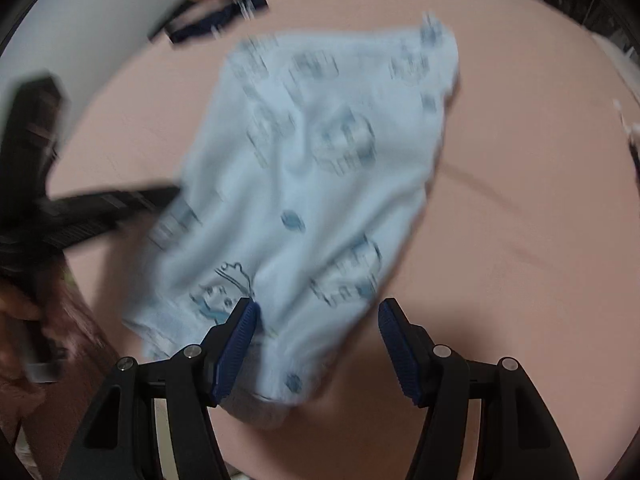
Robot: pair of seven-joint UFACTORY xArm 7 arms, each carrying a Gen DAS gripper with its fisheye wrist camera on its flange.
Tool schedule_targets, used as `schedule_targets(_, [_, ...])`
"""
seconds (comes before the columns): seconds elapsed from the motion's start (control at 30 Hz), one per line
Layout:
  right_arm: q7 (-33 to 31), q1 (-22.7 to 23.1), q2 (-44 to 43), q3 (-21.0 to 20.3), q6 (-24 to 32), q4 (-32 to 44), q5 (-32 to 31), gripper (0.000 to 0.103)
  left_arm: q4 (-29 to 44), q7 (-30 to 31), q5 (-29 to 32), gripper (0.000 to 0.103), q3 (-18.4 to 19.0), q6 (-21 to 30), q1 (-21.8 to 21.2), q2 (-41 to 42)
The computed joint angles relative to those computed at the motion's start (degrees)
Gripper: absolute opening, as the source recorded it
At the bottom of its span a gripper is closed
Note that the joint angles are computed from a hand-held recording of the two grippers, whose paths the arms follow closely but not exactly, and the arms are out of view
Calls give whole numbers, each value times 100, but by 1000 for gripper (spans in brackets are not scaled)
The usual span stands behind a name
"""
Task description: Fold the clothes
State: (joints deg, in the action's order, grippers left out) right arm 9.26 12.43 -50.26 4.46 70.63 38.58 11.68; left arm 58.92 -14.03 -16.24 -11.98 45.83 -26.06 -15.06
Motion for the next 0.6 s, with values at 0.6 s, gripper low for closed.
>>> schedule_targets(0.6, [-53,-253,-611,-36,374,60,-222,54,-501,-32,-1207,3,359,-299,-227,-488])
